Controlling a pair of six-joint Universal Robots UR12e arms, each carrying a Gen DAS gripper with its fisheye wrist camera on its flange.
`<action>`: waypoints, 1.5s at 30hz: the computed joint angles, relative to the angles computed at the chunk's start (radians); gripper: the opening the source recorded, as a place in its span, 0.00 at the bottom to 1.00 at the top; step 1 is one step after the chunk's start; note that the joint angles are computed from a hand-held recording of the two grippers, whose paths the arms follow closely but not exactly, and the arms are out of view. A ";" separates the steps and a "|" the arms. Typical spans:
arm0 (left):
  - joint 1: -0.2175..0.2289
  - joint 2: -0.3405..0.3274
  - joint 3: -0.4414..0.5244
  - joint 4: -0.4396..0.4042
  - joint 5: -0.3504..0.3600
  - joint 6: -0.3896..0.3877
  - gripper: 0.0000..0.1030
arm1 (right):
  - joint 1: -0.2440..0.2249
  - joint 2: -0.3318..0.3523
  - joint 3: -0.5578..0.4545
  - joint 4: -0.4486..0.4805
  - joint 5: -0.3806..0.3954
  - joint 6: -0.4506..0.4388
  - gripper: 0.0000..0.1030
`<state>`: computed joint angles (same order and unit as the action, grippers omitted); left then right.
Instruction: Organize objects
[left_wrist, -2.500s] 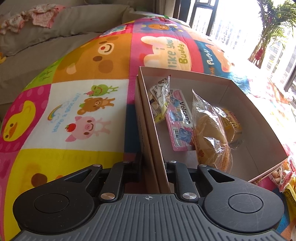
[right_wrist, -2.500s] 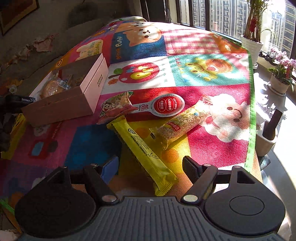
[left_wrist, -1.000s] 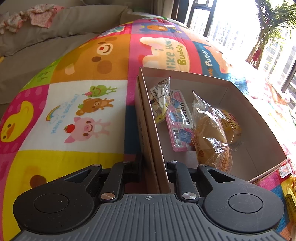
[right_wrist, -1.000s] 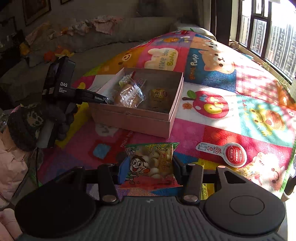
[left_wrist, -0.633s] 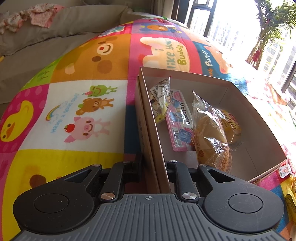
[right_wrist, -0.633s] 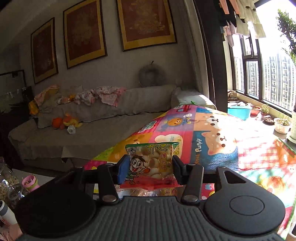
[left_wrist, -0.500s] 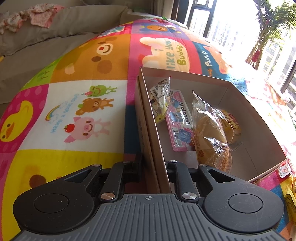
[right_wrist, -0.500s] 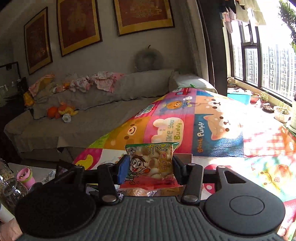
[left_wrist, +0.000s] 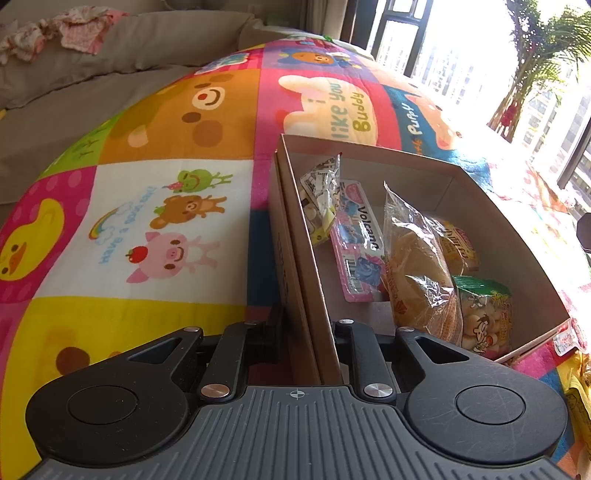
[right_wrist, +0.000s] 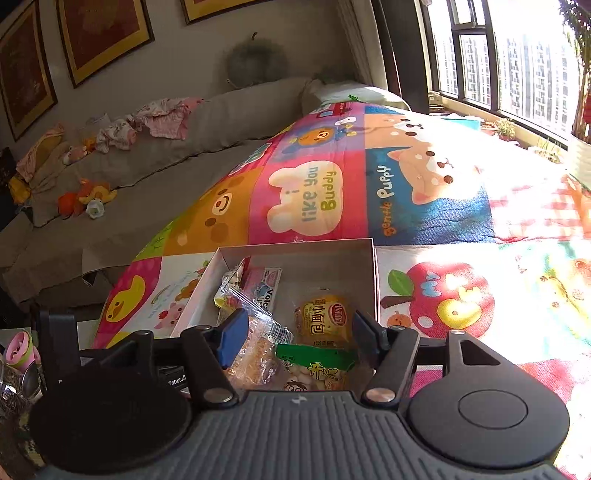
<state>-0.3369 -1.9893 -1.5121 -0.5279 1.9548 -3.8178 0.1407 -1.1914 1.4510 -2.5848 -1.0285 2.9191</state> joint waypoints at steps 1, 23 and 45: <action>0.000 0.000 0.000 0.000 0.000 -0.001 0.18 | -0.005 -0.002 0.004 -0.001 -0.004 -0.002 0.61; -0.002 0.000 0.008 -0.025 0.009 -0.002 0.18 | -0.181 -0.131 0.269 -0.042 -0.244 0.075 0.74; -0.003 -0.001 0.012 -0.033 0.010 -0.002 0.18 | -0.124 -0.099 0.263 -0.195 -0.266 0.071 0.77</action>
